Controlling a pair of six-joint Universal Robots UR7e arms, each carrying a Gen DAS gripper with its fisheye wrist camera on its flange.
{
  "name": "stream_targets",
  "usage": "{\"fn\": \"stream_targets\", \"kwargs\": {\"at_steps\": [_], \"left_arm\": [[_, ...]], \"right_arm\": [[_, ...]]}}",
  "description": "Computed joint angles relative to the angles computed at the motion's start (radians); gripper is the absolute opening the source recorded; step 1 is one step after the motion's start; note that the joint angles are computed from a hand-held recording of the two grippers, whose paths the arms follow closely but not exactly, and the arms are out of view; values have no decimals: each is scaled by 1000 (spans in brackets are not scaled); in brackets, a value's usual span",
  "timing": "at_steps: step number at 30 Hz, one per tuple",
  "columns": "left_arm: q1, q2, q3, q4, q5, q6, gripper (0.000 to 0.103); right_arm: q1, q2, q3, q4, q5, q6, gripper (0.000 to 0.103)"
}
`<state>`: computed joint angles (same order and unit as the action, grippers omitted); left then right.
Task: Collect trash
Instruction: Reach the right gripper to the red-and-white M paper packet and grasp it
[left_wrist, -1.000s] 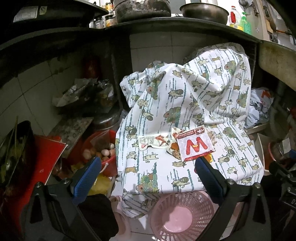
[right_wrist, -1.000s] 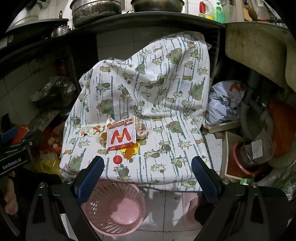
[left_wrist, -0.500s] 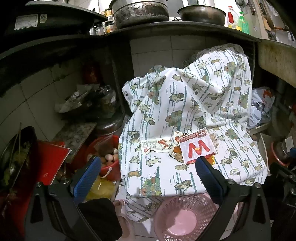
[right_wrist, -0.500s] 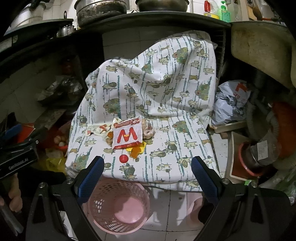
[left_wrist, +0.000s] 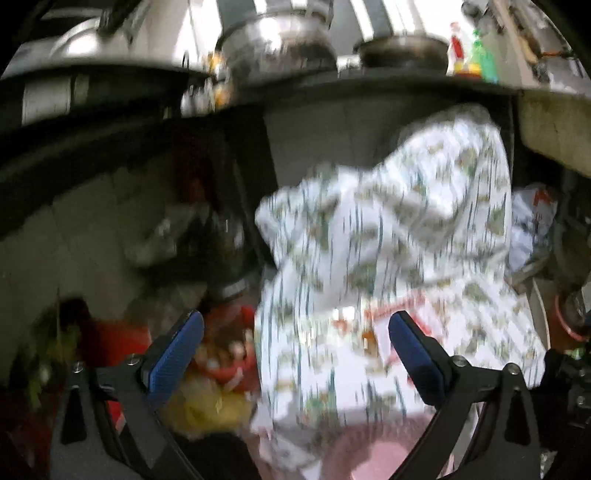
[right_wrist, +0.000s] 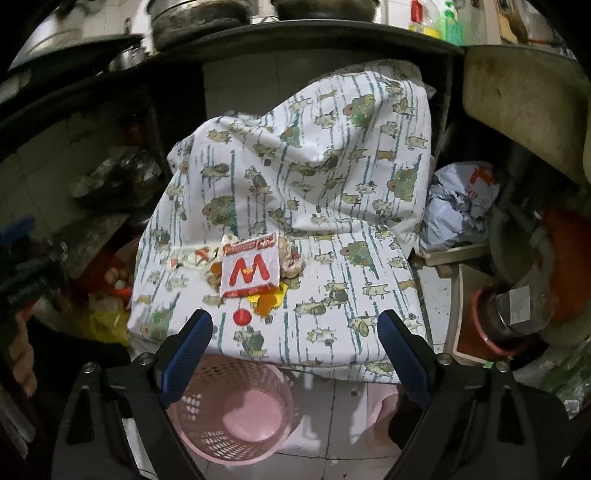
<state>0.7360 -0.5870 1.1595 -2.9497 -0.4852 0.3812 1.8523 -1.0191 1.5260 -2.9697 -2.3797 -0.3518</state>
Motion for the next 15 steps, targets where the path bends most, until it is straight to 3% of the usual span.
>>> {"fn": "stream_targets", "kwargs": {"at_steps": [3, 8, 9, 12, 15], "left_arm": [[2, 49, -141, 38, -29, 48, 101], [52, 99, -391, 427, -180, -225, 103], [62, 124, -442, 481, -178, -242, 103], [93, 195, -552, 611, -152, -259, 103], [131, 210, -539, 660, -142, -313, 103]], "right_arm": [[-2, 17, -61, -44, 15, 32, 92], [-6, 92, -259, 83, 39, -100, 91], [-11, 108, -296, 117, 46, -102, 89], [-39, 148, -399, 324, 94, -34, 75], [-87, 191, -487, 536, 196, 95, 66]]}}
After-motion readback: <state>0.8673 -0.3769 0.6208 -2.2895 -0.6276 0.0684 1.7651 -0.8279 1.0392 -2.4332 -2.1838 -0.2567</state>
